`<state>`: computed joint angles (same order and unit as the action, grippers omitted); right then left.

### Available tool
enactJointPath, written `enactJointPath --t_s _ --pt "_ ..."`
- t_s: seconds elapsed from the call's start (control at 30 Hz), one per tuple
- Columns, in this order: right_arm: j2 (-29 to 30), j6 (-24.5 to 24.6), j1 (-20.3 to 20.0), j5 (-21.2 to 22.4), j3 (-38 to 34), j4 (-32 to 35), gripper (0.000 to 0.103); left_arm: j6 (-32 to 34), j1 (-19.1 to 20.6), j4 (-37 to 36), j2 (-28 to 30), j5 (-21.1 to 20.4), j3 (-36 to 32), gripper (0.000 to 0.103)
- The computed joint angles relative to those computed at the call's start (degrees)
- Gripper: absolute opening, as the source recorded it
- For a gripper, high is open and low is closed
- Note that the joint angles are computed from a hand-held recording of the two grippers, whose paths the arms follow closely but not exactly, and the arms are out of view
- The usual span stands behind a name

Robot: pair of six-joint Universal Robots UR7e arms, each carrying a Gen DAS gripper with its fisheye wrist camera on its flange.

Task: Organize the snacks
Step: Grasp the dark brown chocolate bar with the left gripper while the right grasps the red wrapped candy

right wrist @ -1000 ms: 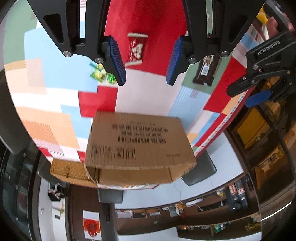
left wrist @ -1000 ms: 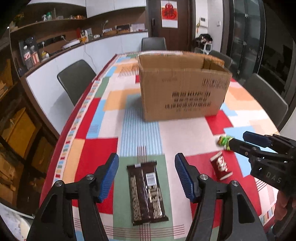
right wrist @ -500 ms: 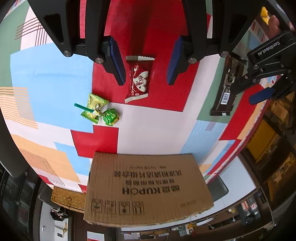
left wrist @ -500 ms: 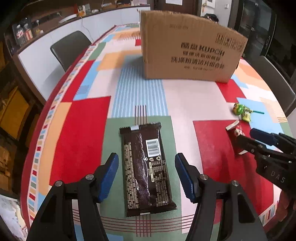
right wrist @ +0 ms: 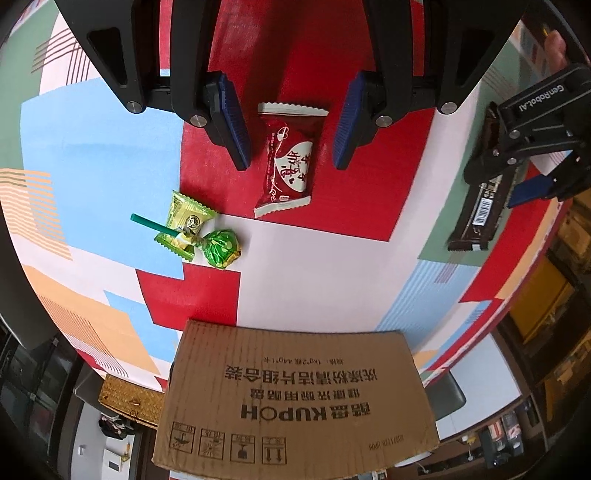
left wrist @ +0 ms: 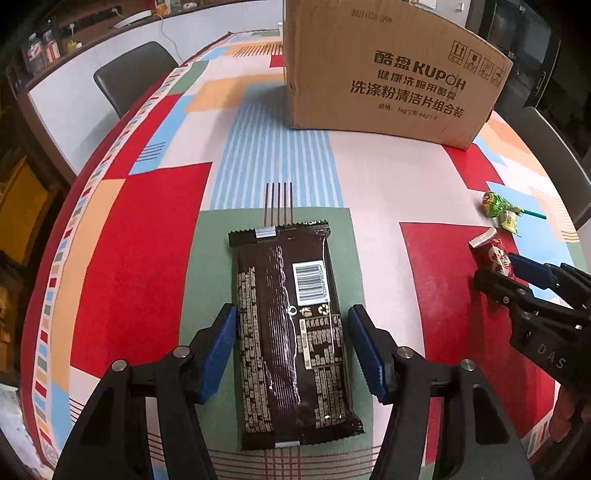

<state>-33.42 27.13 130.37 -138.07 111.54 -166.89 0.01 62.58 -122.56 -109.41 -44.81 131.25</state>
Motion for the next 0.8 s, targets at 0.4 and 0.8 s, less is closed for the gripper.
enactJointPath --t_s 0.4,0.8 --pt "0.63 -2.80 0.22 -0.32 0.04 -2.57 0.025 1.57 -0.34 -0.86 -0.69 -1.21 0.60 0.049" --pt "-1.03 -4.04 1.28 1.31 1.37 -6.69 0.020 0.99 -4.20 0.58 -3.49 -2.53 0.35 0.049"
